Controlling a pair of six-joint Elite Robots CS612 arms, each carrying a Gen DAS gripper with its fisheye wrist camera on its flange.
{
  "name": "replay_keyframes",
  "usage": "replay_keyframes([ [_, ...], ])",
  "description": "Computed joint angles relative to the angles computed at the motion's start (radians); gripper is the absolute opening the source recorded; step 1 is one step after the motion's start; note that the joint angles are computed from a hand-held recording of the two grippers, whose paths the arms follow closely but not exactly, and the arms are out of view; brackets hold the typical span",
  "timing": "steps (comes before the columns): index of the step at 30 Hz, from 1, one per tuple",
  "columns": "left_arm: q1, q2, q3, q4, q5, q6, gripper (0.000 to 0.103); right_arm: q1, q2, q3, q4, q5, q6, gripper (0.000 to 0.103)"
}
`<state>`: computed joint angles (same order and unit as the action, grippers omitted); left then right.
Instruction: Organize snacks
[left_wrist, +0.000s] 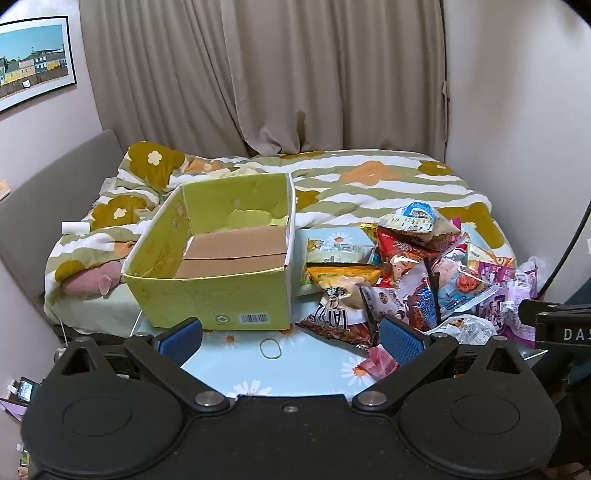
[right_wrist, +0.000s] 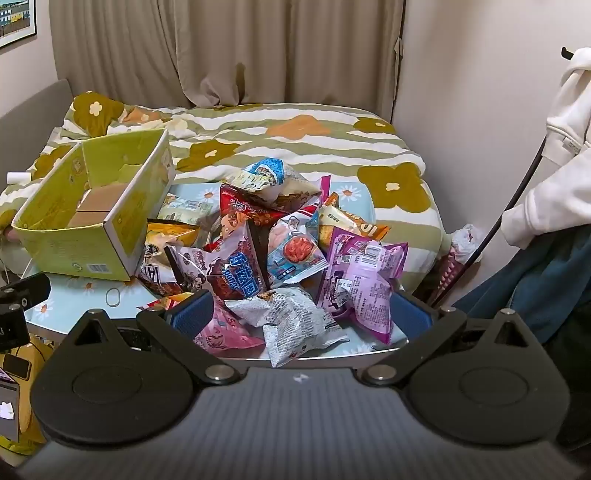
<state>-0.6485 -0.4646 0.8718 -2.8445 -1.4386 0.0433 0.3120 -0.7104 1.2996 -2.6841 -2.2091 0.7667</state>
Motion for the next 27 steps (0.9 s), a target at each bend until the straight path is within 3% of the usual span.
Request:
replay_keyframes([
  [8,0.001,-0.001,0.008,-0.033,0.003,-0.012,0.103,-0.001,0.004,-0.004,-0.011,0.001,-0.008,0.103],
  [27,0.001,0.011,-0.012,-0.014,0.017,-0.003,0.103,-0.003,0.009,-0.016,0.013,0.0,-0.004,0.103],
])
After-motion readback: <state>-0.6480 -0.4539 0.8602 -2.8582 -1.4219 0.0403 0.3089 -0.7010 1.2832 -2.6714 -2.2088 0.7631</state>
